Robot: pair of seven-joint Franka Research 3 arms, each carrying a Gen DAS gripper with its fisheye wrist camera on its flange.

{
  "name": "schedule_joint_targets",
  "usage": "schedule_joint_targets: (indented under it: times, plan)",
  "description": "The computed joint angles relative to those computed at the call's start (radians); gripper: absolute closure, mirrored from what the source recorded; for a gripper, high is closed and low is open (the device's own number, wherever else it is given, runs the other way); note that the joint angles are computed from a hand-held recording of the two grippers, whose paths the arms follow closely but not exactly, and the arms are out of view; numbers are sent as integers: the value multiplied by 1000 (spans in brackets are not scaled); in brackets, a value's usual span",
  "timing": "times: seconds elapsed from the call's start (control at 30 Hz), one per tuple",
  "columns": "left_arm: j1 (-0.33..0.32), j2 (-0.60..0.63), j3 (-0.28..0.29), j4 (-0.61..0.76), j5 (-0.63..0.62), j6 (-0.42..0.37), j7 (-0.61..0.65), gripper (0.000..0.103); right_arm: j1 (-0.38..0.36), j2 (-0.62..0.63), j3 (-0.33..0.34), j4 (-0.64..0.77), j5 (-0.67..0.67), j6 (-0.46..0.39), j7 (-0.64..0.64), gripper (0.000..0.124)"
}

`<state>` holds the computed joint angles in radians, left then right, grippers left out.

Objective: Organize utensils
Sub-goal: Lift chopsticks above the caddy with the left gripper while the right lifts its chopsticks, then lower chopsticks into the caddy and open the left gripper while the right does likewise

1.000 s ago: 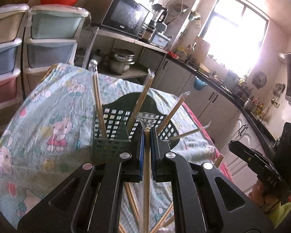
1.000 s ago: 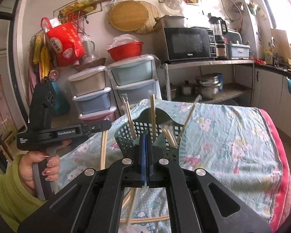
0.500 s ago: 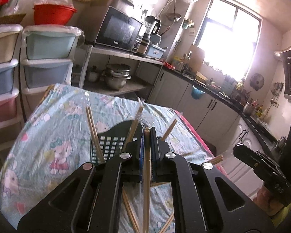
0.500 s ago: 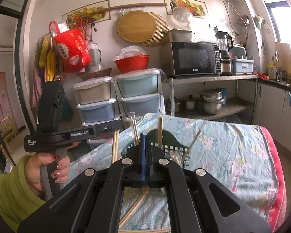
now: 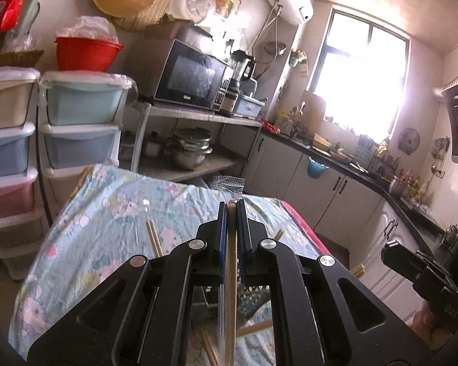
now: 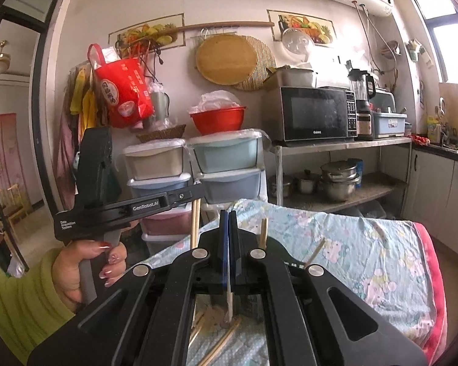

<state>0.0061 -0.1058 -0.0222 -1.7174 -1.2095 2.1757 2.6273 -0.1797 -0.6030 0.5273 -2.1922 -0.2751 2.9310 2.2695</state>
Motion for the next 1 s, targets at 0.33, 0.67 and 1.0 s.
schedule_joint_targets:
  times: [0.33,0.67,1.0]
  plan:
    - [-1,21,-10,45,-30,40,1,100,-21,1,9,19,-6,20,2,123]
    - [-5,42,-29,86,-63,112,12,100,-69,-11,34,27,4,50,17,123]
    - [-3,86,-55,151,-85,183,-5,100,-150,18,79,92,-10,74,17,123]
